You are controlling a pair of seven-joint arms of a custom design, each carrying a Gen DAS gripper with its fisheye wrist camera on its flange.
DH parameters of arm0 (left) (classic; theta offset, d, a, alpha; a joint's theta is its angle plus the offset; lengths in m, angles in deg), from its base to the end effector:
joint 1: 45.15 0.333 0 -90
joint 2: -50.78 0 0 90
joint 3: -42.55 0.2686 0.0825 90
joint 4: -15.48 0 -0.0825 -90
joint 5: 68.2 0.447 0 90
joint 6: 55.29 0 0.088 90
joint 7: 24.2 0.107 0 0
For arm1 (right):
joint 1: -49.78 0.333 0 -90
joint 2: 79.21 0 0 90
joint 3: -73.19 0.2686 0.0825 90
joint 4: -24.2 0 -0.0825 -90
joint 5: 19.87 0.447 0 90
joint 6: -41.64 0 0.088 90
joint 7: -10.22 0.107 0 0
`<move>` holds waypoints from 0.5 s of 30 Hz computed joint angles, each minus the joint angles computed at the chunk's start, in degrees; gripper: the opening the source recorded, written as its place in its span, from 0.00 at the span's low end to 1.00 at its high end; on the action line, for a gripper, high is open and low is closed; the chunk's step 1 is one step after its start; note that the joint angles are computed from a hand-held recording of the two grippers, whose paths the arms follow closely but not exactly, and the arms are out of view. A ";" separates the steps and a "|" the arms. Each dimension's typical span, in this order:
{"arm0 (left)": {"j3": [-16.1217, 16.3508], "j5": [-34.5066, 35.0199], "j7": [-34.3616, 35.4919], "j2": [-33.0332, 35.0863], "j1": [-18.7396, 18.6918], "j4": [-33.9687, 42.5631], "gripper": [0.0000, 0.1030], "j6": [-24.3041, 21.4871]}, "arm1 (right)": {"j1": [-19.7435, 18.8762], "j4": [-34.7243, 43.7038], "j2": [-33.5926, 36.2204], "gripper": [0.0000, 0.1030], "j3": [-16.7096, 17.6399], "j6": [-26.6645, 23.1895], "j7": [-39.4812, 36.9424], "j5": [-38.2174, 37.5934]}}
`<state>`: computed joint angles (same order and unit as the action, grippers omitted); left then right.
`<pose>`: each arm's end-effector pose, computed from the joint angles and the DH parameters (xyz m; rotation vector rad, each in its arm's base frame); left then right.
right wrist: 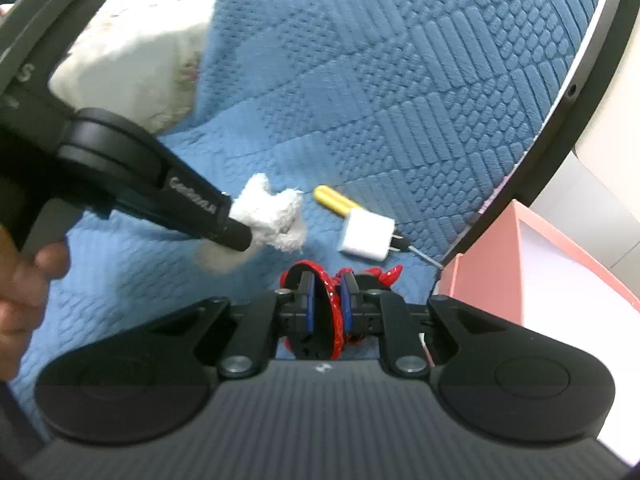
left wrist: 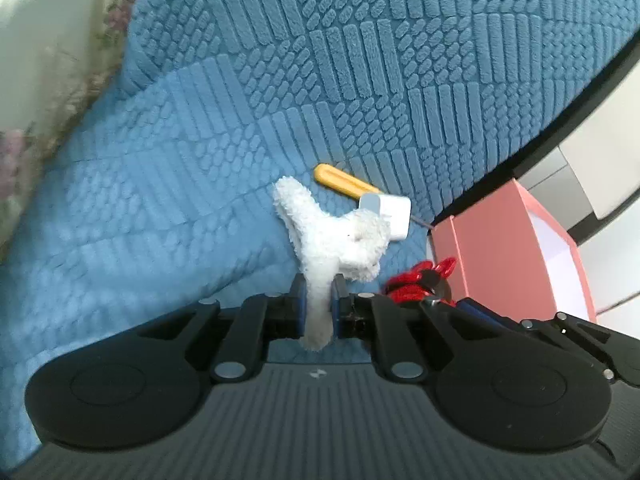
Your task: Organize rigid objects
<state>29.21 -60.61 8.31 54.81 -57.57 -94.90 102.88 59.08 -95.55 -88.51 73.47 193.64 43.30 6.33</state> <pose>0.6107 -0.2979 0.4701 -2.3821 1.4820 -1.1203 0.6148 0.0916 0.5082 -2.3044 0.8872 -0.6957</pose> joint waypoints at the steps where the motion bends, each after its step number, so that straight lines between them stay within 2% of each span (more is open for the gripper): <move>1: -0.12 0.05 -0.23 -1.00 -0.11 -1.15 0.14 -0.04 | 0.13 -0.73 -0.75 0.16 -0.04 -0.37 -0.40 0.33; 5: -0.23 1.06 -1.44 -4.28 -0.94 -4.89 0.14 -0.94 | 0.58 -4.98 -5.01 0.16 -0.28 -1.12 -2.16 1.49; 12: -0.20 3.92 -3.18 -8.38 -2.40 -9.51 0.14 -1.64 | 0.45 -11.85 -12.52 0.15 -0.80 -4.20 -1.06 2.30; 15: -0.36 5.33 -4.47 -10.83 -3.07 -11.92 0.14 -3.29 | 0.26 -14.45 -15.49 0.15 -1.05 -5.03 -0.31 2.83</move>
<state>28.85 -55.28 3.84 43.98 -60.64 -106.82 99.59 59.35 -110.00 -104.01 72.43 188.60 42.99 9.16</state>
